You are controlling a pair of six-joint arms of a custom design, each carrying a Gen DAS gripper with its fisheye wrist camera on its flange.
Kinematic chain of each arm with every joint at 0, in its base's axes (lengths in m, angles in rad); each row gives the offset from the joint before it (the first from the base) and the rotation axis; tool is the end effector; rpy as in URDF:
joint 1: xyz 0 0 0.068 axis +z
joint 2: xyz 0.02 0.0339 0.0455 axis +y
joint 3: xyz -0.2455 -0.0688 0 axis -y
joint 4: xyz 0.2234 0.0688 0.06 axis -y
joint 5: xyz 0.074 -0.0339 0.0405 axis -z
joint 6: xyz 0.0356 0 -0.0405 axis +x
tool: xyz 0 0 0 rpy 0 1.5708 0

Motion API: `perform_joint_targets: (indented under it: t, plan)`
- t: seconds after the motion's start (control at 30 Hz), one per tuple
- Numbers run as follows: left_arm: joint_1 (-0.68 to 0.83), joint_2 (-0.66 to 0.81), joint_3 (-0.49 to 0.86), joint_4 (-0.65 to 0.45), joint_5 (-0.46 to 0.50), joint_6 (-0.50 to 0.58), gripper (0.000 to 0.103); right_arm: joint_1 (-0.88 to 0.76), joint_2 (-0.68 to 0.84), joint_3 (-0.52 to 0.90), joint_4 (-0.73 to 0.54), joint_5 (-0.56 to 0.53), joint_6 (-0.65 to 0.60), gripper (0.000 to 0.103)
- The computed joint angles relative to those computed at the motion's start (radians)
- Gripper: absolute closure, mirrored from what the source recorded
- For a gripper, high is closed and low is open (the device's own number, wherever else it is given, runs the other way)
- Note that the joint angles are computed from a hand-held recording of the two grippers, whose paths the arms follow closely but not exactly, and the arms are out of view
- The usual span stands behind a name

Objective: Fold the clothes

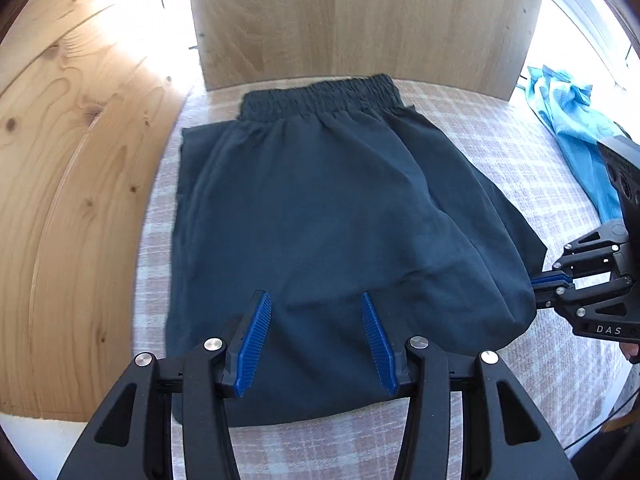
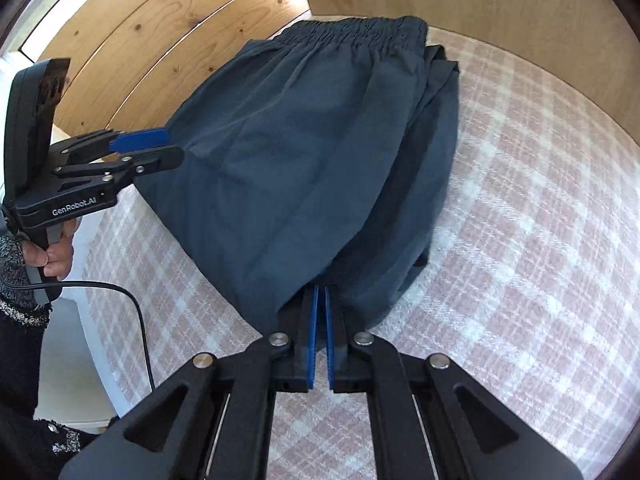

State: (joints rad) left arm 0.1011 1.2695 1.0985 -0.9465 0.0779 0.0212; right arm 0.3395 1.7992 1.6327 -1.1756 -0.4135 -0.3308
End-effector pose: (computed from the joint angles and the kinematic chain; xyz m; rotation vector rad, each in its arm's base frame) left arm 0.2246 0.0200 0.2706 -0.0831 2.6826 -0.0666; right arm 0.3064 0.1234 0.2709 -1.0045 2.6748 0.6005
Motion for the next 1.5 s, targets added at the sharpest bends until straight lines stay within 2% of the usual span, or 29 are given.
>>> perform_joint_targets:
  t: [0.07, 0.17, 0.23, 0.27, 0.33, 0.37, 0.47, 0.57, 0.6, 0.67, 0.7, 0.8, 0.87, 1.0, 1.1, 1.13, 1.2, 1.23, 1.3, 1.33, 1.37, 1.5]
  plan:
    - [0.102, -0.035, 0.007, -0.027, 0.033, 0.033, 0.057, -0.022, -0.071, -0.039, 0.04, -0.005, 0.035, 0.099]
    - [0.199, -0.024, 0.003, -0.029, 0.062, 0.094, 0.058, -0.006, -0.09, -0.049, 0.09, -0.07, 0.079, 0.095]
    - [0.229, -0.009, -0.018, -0.024, 0.099, 0.121, 0.057, 0.066, -0.015, -0.006, 0.099, -0.042, 0.077, 0.084]
    - [0.234, 0.002, -0.033, -0.015, 0.107, 0.128, 0.057, 0.1, 0.029, 0.027, 0.095, -0.026, 0.074, 0.084]
    - [0.204, 0.017, -0.078, 0.017, 0.035, 0.128, 0.057, 0.156, 0.12, 0.091, 0.071, 0.126, 0.068, 0.084]
    - [0.186, 0.027, -0.1, 0.034, -0.005, 0.125, 0.053, 0.143, 0.115, 0.066, 0.068, 0.141, 0.061, 0.084]
    - [0.228, 0.022, -0.113, 0.042, 0.025, 0.133, 0.049, 0.057, 0.121, 0.098, -0.016, 0.031, 0.057, 0.084]
    - [0.233, -0.028, -0.095, 0.026, 0.012, 0.144, 0.052, -0.015, 0.061, 0.094, -0.018, -0.09, 0.063, 0.084]
    - [0.237, -0.049, -0.081, 0.012, 0.025, 0.144, 0.052, -0.039, 0.039, 0.087, -0.009, -0.132, 0.074, 0.084]
    - [0.244, -0.091, -0.05, -0.017, 0.069, 0.141, 0.052, -0.026, 0.043, 0.092, 0.013, -0.083, 0.116, 0.081]
    - [0.245, -0.112, -0.034, -0.031, 0.103, 0.138, 0.052, -0.019, 0.045, 0.096, 0.022, -0.058, 0.136, 0.075]
    - [0.22, -0.118, -0.029, -0.067, 0.142, 0.149, 0.051, 0.001, 0.06, 0.113, 0.042, 0.016, 0.192, 0.074]
    - [0.26, -0.125, -0.075, -0.089, 0.181, 0.112, 0.051, -0.029, 0.124, 0.153, -0.005, -0.029, 0.202, 0.074]
    - [0.354, -0.135, -0.157, -0.119, 0.252, 0.053, 0.051, -0.034, 0.051, 0.044, 0.062, -0.009, 0.204, 0.072]
    - [0.271, -0.185, -0.157, -0.098, 0.124, 0.021, 0.053, -0.022, -0.037, -0.049, 0.17, 0.023, 0.222, 0.072]
    - [0.244, -0.206, -0.145, -0.095, 0.107, 0.016, 0.053, -0.018, -0.068, -0.08, 0.207, 0.033, 0.227, 0.072]
    - [0.189, -0.271, -0.125, -0.079, 0.098, -0.011, 0.053, -0.046, -0.225, -0.208, 0.354, 0.013, 0.246, 0.07]
    - [0.145, -0.31, -0.111, -0.071, 0.062, -0.04, 0.051, -0.063, -0.296, -0.262, 0.419, -0.003, 0.259, 0.056]
    - [0.035, -0.366, -0.076, -0.062, -0.044, -0.11, 0.046, -0.092, -0.371, -0.307, 0.457, -0.034, 0.281, 0.033]
    - [-0.026, -0.379, -0.056, -0.065, -0.104, -0.15, 0.038, -0.106, -0.404, -0.324, 0.47, -0.049, 0.292, 0.032]
    - [-0.089, -0.389, -0.034, -0.069, -0.169, -0.189, 0.033, -0.1, -0.4, -0.298, 0.427, -0.032, 0.293, 0.032]
    - [-0.244, -0.382, 0.05, -0.128, -0.253, -0.326, 0.029, -0.091, -0.416, -0.234, 0.274, 0.023, 0.294, 0.032]
